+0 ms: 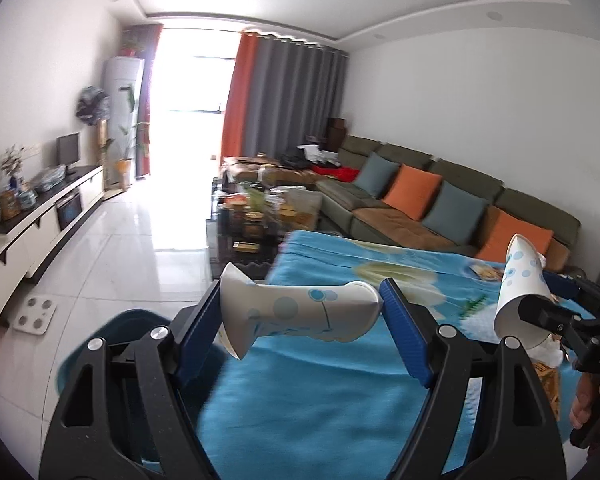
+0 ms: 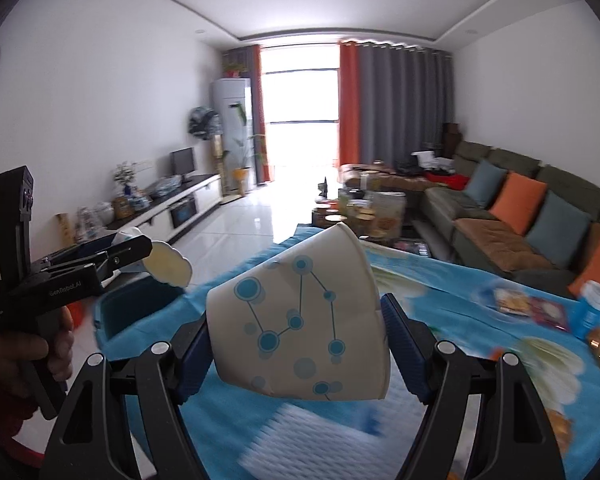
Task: Collect trash
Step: 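Carry the paper cup with the left gripper over the teal bin and release it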
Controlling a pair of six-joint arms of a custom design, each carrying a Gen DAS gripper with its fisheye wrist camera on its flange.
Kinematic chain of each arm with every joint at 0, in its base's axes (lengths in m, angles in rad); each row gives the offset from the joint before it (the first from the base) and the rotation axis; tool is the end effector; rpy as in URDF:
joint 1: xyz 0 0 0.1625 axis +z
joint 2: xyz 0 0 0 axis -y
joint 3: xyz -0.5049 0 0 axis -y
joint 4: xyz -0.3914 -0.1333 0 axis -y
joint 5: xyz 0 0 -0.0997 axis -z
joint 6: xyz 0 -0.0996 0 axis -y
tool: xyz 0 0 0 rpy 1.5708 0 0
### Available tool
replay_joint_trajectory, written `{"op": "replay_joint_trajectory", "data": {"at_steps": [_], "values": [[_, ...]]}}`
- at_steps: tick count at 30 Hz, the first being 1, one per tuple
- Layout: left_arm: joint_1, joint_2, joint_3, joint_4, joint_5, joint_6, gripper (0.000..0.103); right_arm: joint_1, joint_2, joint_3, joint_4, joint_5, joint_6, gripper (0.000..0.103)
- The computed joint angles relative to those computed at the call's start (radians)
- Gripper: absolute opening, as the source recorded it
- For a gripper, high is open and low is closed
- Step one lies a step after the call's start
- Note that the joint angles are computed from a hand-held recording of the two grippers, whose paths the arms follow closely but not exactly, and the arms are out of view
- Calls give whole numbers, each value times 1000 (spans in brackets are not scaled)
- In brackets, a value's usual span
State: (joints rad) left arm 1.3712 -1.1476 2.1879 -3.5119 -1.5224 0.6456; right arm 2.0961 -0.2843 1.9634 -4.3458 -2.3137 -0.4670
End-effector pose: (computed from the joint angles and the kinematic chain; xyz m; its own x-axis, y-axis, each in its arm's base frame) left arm 0.0273 -0.5618 0.3016 -0.7139 0.4947 -0.4956 0.6919 0.3894 -0.6080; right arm 0.3344 -0.4455 -0.0299 -0.7351 -0.0432 0.6766 -0.6274 0.4213 -0.6549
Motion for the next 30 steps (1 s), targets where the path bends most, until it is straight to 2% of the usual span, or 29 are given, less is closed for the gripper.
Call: {"op": "replay_joint_trajectory", "data": {"at_steps": [11, 15, 20, 21, 23, 30], "values": [[153, -72, -164, 155, 2, -51, 77, -22, 18, -208, 428, 201, 79, 75], [207, -73, -235, 274, -6, -89, 77, -39, 23, -289, 585, 272, 123, 75], [257, -40, -285, 318, 25, -67, 77, -60, 49, -404, 788, 343, 181, 75], [266, -33, -301, 349, 36, -56, 77, -62, 53, -419, 812, 349, 193, 75], [263, 0, -300, 330, 63, -47, 77, -74, 69, -478, 906, 375, 233, 75], [253, 91, -330, 291, 112, -7, 78, -82, 156, -700, 1189, 360, 305, 75]]}}
